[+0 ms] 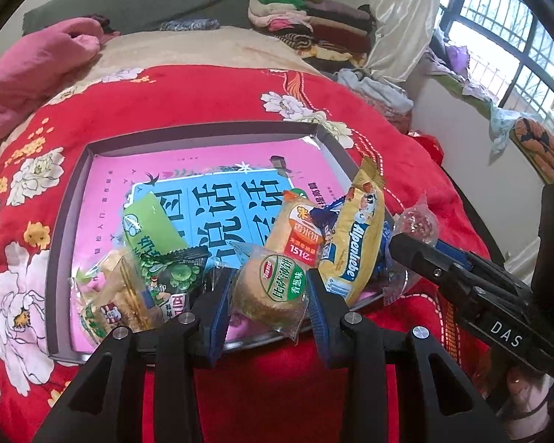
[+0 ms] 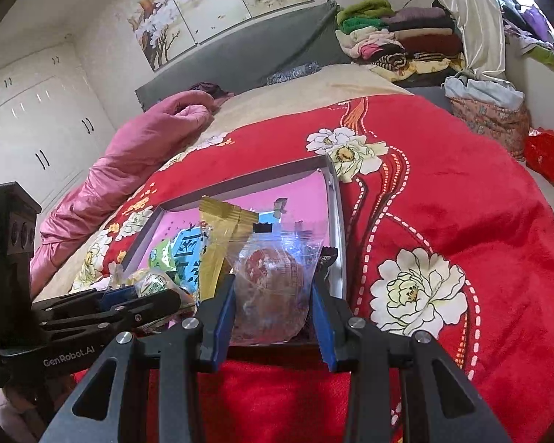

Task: Organize snacks
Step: 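Carry the clear candy bag with the right tool while the left tool carries the biscuit pack over the tray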

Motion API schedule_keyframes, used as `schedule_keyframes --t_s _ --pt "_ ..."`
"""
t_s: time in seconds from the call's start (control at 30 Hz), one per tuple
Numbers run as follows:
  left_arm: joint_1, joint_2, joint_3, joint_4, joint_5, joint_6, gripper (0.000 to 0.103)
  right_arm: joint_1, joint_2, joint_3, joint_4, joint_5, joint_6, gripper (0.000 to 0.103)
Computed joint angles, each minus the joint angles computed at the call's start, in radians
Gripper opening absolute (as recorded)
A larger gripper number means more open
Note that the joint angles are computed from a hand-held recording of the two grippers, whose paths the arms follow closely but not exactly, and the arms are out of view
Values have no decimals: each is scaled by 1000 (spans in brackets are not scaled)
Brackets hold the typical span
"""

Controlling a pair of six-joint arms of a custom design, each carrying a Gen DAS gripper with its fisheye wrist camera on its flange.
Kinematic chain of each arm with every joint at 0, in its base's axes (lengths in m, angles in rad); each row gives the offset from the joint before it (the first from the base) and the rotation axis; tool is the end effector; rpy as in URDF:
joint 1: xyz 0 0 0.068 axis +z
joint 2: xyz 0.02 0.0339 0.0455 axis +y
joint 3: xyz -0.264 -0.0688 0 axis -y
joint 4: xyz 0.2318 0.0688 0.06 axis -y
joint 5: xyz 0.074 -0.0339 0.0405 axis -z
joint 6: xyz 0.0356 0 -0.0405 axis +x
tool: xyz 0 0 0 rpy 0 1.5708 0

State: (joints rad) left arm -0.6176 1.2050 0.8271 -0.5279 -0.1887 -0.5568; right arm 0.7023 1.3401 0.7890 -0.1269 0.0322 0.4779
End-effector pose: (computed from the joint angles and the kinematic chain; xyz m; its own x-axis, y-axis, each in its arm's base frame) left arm 0.1917 -0.1280 0.2445 -0.7954 -0.0718 -0.6019 0.0637 0.9776 -0.2008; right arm 0.2098 0.1760 0.2315 -0.7133 -0.0014 -0.7009 -0.3361 0.8782 0.3403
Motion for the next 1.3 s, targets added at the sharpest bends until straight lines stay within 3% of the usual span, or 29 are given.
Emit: schedule_keyframes --t_s 0.73,1.3 --pt "36 40 -1 32 7 9 40 -7 120 60 72 -22 -56 39" --pt "58 49 -7 64 26 27 40 -24 45 27 -8 -22 -15 39"
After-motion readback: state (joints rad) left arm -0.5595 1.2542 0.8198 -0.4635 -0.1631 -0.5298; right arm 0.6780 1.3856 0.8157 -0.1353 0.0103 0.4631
